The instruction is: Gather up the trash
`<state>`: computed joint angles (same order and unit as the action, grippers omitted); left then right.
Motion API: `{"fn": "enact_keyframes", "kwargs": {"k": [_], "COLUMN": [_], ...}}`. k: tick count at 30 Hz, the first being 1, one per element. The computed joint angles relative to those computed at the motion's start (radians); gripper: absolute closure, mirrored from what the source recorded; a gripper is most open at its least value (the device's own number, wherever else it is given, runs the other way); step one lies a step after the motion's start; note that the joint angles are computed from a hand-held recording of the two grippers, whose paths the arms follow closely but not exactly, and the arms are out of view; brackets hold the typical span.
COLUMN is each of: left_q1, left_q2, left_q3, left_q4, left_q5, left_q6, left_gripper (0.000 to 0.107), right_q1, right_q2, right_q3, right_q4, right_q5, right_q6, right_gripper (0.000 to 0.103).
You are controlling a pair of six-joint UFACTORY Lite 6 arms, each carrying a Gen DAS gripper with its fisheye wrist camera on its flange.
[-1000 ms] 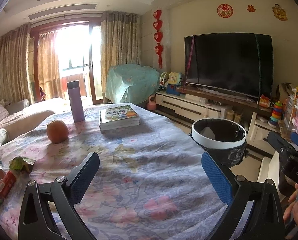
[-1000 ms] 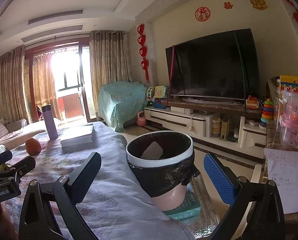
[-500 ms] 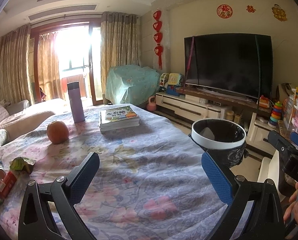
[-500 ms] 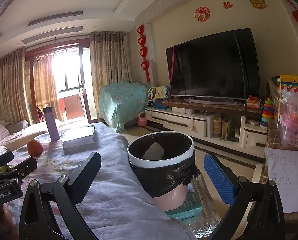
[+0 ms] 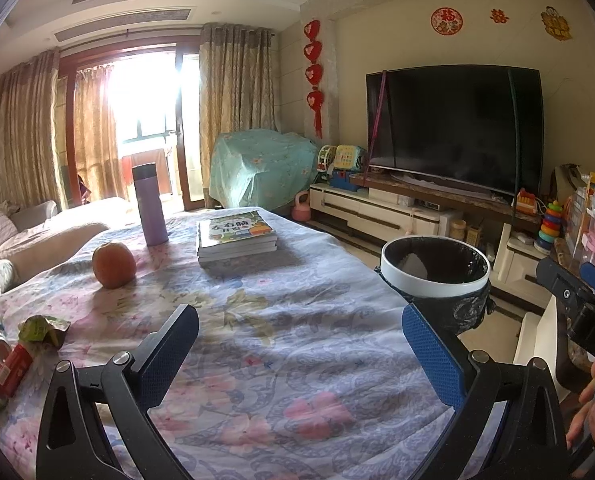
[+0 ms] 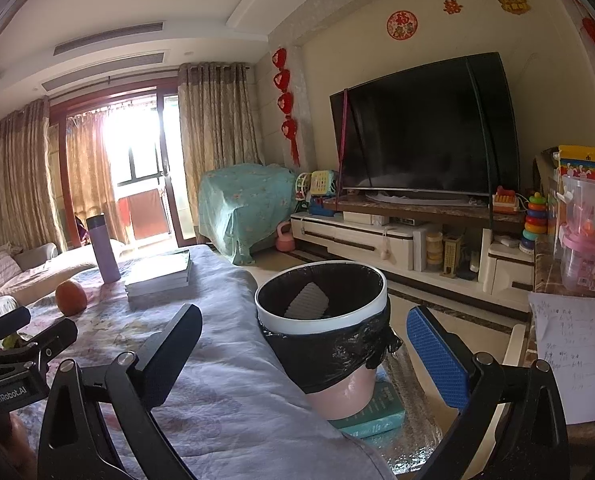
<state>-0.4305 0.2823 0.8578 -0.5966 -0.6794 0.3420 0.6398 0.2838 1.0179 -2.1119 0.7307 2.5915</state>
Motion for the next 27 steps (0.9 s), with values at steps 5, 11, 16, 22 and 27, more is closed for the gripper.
{"fn": "enact_keyframes", "kwargs": {"k": [5, 11, 16, 22, 27], "left_q1": [-0.001, 0.003, 0.003, 0.005, 0.01], "left_q2": [0.0, -0.001, 0.0, 0.005, 0.009], "left_q3": [0.0, 0.002, 0.003, 0.007, 0.01], "left_q4": [-0.001, 0.006, 0.007, 0.013, 0.024], "left_q5": [0.001, 0.008, 0.01, 0.011, 0.014], "left_q6": [0.001, 0.004, 0.005, 0.002, -0.003], "left_gripper": [0.005, 0.005, 0.005, 0.005, 0.005], "right_q1": [0.002, 0.004, 0.007, 0.014, 0.009], "right_q2": [0.003, 0.002, 0.001, 0.002, 0.005], "right_q3": [0.004, 0.001, 0.0, 0.0, 0.003], "right_q4": [0.001, 0.001, 0.004, 0.01, 0.005], "right_q5": [0.002, 0.002, 0.001, 0.002, -0.002], "right_q6": [0.003, 0.008, 0.008, 0.008, 0.012], "right_gripper": [0.0, 0.0, 0.0, 0.0, 0.0]}}
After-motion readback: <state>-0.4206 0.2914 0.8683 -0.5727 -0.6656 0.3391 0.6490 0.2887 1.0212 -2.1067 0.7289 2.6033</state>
